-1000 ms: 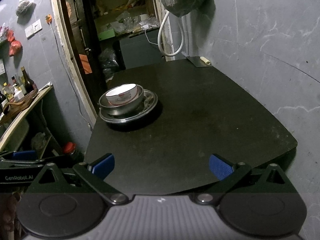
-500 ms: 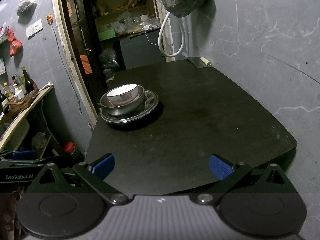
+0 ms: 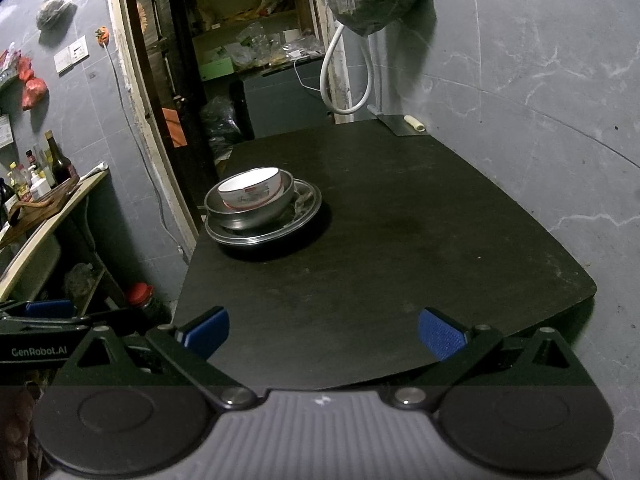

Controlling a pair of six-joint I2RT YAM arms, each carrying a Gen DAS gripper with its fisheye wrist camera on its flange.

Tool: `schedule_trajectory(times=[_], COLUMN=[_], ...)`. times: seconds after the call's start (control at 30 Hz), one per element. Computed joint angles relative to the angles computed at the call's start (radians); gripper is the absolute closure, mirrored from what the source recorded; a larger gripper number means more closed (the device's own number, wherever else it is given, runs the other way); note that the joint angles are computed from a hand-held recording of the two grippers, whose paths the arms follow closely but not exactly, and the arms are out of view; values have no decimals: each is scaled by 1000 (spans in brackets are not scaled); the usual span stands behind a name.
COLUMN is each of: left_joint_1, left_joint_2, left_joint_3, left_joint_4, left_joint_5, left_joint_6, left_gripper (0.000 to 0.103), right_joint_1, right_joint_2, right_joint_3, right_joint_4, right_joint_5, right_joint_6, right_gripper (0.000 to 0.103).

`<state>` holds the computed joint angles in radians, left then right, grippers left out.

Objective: Organize plates and bowls

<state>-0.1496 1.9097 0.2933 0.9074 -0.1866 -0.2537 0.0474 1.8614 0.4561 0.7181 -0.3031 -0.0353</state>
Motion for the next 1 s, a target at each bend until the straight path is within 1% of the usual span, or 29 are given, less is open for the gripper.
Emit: schedule_trajectory(times=[1.0], left_joint_1=[12], left_joint_2=[10], left_joint_3=[-4], left_joint_4=[16], left_joint_5=[5], left_joint_6=[2], left_gripper=[1], right_joint_1=[7], right_joint_2=[1], right_joint_3=[9], right_joint_4=[-5], right_joint_5=[7], right_joint_6=[2], right_gripper=[0])
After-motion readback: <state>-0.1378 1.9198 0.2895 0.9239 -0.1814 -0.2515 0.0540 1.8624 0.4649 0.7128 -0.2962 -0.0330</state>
